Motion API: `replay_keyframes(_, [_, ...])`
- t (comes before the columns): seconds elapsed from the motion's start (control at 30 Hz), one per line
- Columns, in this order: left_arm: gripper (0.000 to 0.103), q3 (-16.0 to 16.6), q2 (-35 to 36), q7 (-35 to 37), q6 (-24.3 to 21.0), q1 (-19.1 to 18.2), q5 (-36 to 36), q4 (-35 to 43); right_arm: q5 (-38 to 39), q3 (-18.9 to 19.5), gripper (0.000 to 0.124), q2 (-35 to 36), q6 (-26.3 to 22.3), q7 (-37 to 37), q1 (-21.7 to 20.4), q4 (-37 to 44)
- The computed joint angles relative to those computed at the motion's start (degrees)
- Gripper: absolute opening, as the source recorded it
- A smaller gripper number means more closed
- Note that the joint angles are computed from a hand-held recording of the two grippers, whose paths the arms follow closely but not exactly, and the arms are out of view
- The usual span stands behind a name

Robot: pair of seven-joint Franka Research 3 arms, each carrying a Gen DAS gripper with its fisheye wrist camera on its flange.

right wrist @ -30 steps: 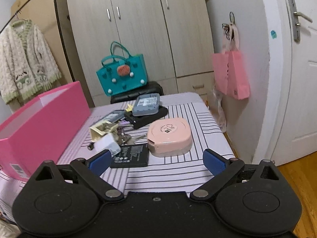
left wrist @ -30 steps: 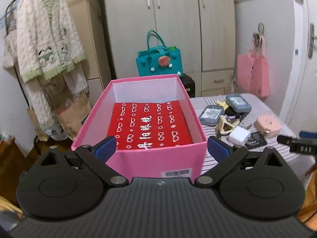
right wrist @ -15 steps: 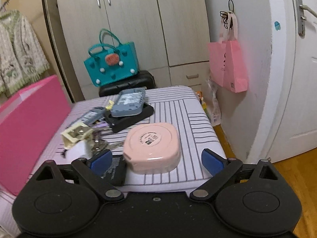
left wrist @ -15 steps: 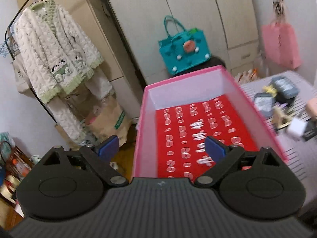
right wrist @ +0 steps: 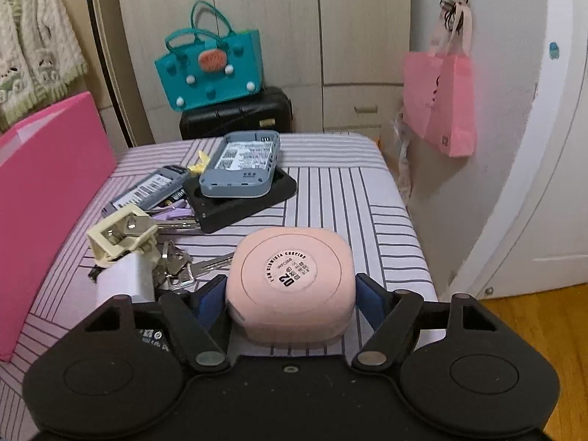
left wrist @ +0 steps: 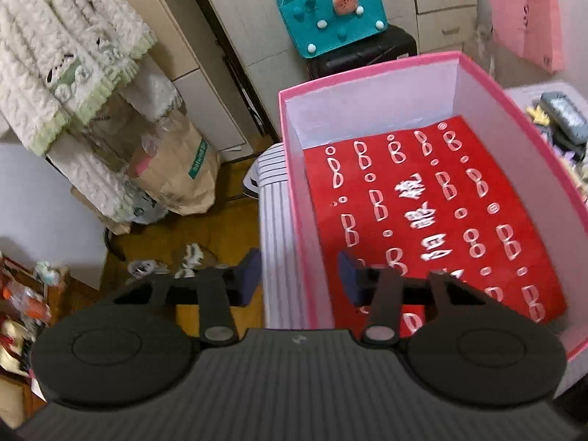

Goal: Organize rigid objects
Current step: 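Reach the right gripper to the pink round case and close on it, then carry the pink case with the right gripper into the pink box and release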

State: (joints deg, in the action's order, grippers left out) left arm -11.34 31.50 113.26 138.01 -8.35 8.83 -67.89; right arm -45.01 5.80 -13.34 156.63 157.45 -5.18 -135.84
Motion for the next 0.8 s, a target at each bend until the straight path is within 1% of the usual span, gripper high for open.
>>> replay_keyframes(0.07, [0.036,0.0,0.4,0.6,1.1,-0.1,0.5,-0.1,0.6,-0.4,0.081,1.2,-0.4,-0.9,0.0,1.2])
replay_keyframes(0.17, [0.035,-0.3,2.6,1.3,-0.6,0.0,-0.3,3.2,2.4,-1.4,0.078,2.7,-0.8,-3.2,0.8,2.4])
replay_keyframes(0.23, [0.025,-0.7,3.7,2.1,-1.3,0.2,-1.1,4.7,2.6,-1.5,0.078,2.9,-1.7,-3.7,1.3,2.9])
replay_keyframes(0.27, [0.024,-0.7,4.1,2.2,-1.6,0.2,-1.3,5.3,2.5,-1.6,0.078,2.7,-1.7,-3.3,1.5,2.9])
replay_keyframes(0.3, [0.02,-1.0,4.9,2.8,-2.2,0.3,-1.9,6.4,2.0,-1.6,0.078,2.5,-1.7,-2.6,1.4,2.9])
replay_keyframes(0.33, [0.015,-1.4,5.9,3.2,-3.8,0.5,-2.8,8.2,1.5,-1.4,0.078,2.3,-2.1,-1.9,1.4,3.0])
replay_keyframes(0.4, [0.009,-1.7,8.2,3.5,-8.3,0.6,-4.5,12.6,0.7,-1.3,0.078,1.9,-2.5,-1.2,1.3,3.1])
replay_keyframes(0.47, [0.007,-1.6,9.4,3.5,-10.5,0.4,-5.5,14.8,0.3,-1.3,0.078,1.1,-2.4,-1.0,1.3,3.0])
replay_keyframes(0.53, [0.006,-1.5,8.8,3.6,-9.5,0.5,-5.9,13.3,0.6,-1.3,0.078,0.6,-2.0,-1.5,1.4,3.1])
replay_keyframes(0.63, [0.005,-1.5,8.0,3.9,-8.6,0.6,-6.2,12.0,3.0,-1.4,0.078,-0.3,-0.3,-3.6,1.7,2.9])
replay_keyframes(0.8, [0.005,-1.8,6.5,4.2,-6.3,1.1,-7.0,8.9,9.5,-1.3,0.078,-1.4,3.7,-9.5,2.2,2.8])
